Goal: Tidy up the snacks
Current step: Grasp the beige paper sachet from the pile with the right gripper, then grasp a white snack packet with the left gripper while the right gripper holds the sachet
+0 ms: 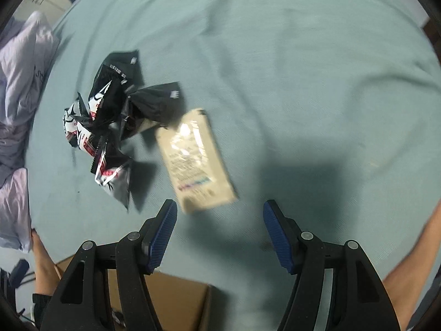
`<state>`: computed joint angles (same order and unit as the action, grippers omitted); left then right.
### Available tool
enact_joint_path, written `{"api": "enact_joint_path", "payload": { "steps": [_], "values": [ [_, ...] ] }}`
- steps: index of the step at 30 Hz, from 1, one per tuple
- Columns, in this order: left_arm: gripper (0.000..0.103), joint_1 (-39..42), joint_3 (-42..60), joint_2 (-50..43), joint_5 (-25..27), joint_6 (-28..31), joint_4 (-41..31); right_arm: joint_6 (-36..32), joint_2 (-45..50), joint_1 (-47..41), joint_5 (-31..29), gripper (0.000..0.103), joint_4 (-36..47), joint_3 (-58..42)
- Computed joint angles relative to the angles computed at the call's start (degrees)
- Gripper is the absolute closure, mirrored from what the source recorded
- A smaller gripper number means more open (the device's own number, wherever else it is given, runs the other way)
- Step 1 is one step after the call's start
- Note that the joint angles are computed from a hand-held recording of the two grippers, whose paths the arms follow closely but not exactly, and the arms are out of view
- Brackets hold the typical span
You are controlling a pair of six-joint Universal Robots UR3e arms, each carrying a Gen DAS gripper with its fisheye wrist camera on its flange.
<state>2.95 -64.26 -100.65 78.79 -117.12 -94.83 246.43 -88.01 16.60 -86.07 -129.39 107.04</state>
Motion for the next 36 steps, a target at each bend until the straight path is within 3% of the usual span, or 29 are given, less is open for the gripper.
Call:
{"api": "enact_joint_path", "payload": {
  "steps": [2, 6, 9, 11, 12, 13, 16, 21, 25, 29, 36],
  "values": [
    [0.031, -0.6, -1.0, 0.6, 0.0, 0.1, 0.5, -3.3, 4.0, -0.4, 0.0, 0.039, -0.1, -3.1],
    [0.031, -1.1, -3.9, 2.2, 0.4, 1.4, 2.3, -9.4, 12.3, 2.2, -6.0, 0.038, 9.5, -15.4],
    [0.031, -1.0, -6.1, 3.3, 0.5, 2.7, 4.2, -11.1, 15.2, 4.4, -9.1, 0.040, 12.0, -19.2],
    [0.031, -0.8, -6.5, 3.5, 0.7, 2.9, 4.9, -11.7, 15.3, 5.2, -9.7, 0.060, 12.4, -19.3],
    [0.031, -0.8, -6.2, 3.2, 0.9, 2.5, 4.9, -12.0, 15.9, 5.9, -10.1, 0.061, 13.3, -20.6],
    [0.031, -0.8, -5.8, 2.9, 0.9, 2.3, 4.7, -12.2, 15.9, 6.5, -10.6, 0.069, 14.2, -21.0],
    [0.031, -0.7, -4.9, 2.3, 0.4, 2.0, 4.7, -10.1, 14.6, 8.0, -11.6, 0.072, 15.9, -20.3],
    [0.031, -1.7, -1.9, 0.2, -0.6, -0.7, 5.0, -6.6, 8.3, 11.1, -12.9, 0.072, 13.7, -14.7],
    [0.031, -4.4, 0.6, -2.5, 0.1, -4.9, 6.8, -3.0, -4.7, 10.3, -11.1, 0.072, 7.2, -3.9],
    [0.031, -8.2, 2.8, -5.6, 1.2, -9.1, 8.4, 0.7, -12.0, 11.6, -11.7, 0.072, 4.7, 0.9],
    [0.031, -15.5, 7.8, -12.0, 4.2, -16.7, 8.1, 4.4, -20.5, 11.3, -13.8, 0.072, 5.6, 6.5]
  ]
}}
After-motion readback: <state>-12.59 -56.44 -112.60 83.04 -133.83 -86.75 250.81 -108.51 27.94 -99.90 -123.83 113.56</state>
